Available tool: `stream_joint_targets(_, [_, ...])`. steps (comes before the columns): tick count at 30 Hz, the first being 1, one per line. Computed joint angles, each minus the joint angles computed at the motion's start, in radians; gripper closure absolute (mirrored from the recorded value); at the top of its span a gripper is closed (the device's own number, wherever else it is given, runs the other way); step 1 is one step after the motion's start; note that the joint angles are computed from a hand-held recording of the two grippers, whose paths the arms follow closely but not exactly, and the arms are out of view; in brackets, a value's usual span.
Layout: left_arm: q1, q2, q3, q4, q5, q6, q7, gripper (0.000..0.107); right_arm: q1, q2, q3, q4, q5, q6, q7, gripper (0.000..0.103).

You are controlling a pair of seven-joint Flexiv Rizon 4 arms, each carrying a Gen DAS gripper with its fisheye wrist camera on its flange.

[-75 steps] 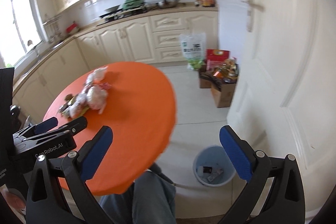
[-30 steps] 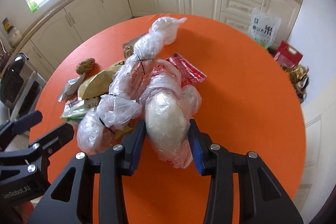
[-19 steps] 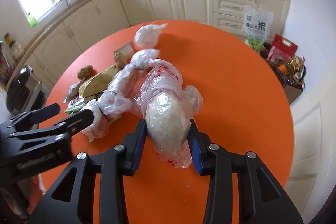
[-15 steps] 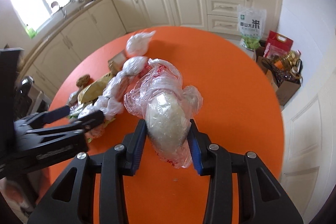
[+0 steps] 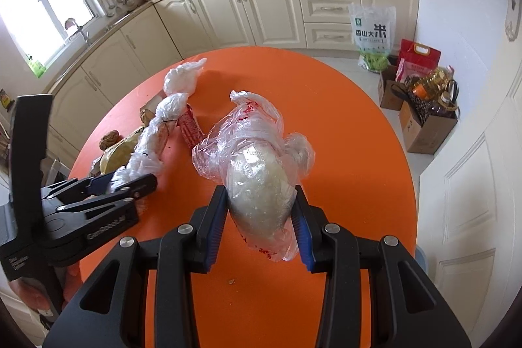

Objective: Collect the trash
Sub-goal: 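Carry both clear plastic bags over to the blue bin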

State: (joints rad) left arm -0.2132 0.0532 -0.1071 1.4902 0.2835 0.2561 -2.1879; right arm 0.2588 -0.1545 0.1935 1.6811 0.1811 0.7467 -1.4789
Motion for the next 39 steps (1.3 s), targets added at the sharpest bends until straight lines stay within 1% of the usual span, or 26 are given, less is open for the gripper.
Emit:
stream_joint_targets(5, [-0.006, 0.027, -0.008, 0.006, 0.013, 0.007, -0.014, 0.069, -0.004, 0.018, -0.002, 0.009, -0.001, 0.000, 0.002, 0.064])
stream_joint_targets(9, [-0.015, 0.041, -0.032, -0.008, 0.037, -0.007, -0.029, 0.069, -0.004, 0.051, -0.003, 0.027, -0.002, 0.001, 0.012, 0.064])
stream_joint_targets(14, [-0.032, 0.056, -0.057, -0.009, 0.063, -0.010, -0.055, 0.069, -0.005, 0.105, -0.006, 0.060, -0.004, 0.007, 0.019, 0.064])
stream_joint_targets(18, [-0.048, 0.066, -0.072, -0.009, 0.061, -0.012, -0.065, 0.069, -0.008, 0.147, -0.013, 0.084, -0.006, 0.004, 0.030, 0.064])
stream_joint_targets(20, [-0.056, 0.072, -0.089, -0.015, 0.081, -0.023, -0.091, 0.070, -0.010, 0.169, -0.017, 0.099, -0.007, 0.004, 0.035, 0.064])
stream_joint_targets(21, [-0.058, 0.085, -0.085, -0.007, 0.081, -0.024, -0.091, 0.070, -0.011, 0.182, -0.019, 0.106, -0.006, 0.003, 0.038, 0.064])
stream_joint_targets(26, [-0.070, 0.109, -0.112, -0.005, 0.087, -0.012, -0.118, 0.070, -0.019, 0.238, -0.033, 0.135, 0.000, 0.000, 0.050, 0.064])
stream_joint_targets(33, [-0.095, 0.106, -0.153, -0.024, 0.109, 0.010, -0.119, 0.070, -0.045, 0.321, -0.062, 0.180, 0.006, -0.003, 0.064, 0.064])
stream_joint_targets(39, [-0.141, 0.052, -0.190, -0.079, 0.130, 0.014, -0.115, 0.070, -0.082, 0.398, -0.089, 0.236, -0.010, 0.006, 0.075, 0.064])
